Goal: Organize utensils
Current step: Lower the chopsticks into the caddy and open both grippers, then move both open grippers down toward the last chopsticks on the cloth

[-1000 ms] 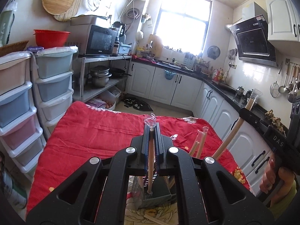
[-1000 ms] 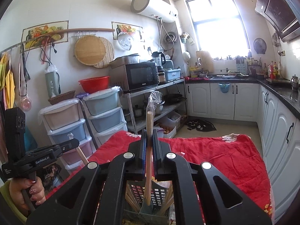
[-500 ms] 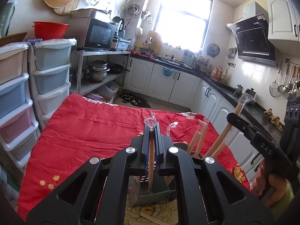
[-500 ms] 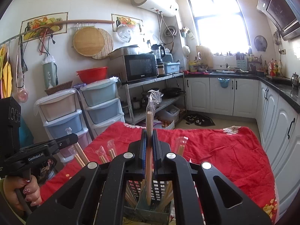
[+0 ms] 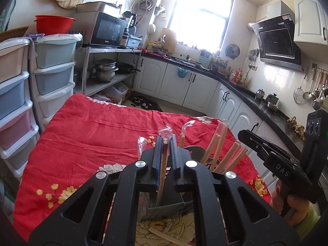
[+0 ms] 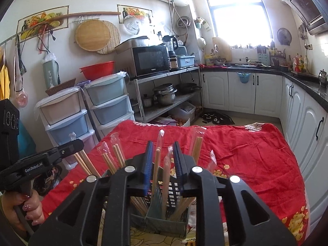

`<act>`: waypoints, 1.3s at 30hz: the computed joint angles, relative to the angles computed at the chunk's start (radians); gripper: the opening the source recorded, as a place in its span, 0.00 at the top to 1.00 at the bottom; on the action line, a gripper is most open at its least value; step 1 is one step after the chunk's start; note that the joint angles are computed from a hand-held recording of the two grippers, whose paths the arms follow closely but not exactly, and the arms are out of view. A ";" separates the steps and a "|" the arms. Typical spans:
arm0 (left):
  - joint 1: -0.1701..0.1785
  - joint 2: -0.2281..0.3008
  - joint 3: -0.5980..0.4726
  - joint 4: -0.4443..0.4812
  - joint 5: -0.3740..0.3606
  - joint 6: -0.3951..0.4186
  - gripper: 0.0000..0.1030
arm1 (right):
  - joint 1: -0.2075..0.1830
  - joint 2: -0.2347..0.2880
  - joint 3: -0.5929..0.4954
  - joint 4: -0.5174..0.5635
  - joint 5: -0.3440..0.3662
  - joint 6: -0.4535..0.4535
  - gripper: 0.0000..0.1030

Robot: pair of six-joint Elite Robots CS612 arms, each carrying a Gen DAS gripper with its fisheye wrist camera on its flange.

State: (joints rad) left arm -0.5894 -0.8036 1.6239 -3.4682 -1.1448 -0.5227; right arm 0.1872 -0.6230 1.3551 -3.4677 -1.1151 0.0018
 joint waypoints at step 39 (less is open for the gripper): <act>-0.044 -0.052 0.115 -0.155 0.050 -0.018 0.10 | -0.035 -0.093 0.191 -0.097 0.020 -0.028 0.46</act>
State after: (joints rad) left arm -0.6338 -0.8553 1.7387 -3.6237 -1.0948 -0.5412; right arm 0.1519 -0.7164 1.5464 -3.5648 -1.0947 -0.0263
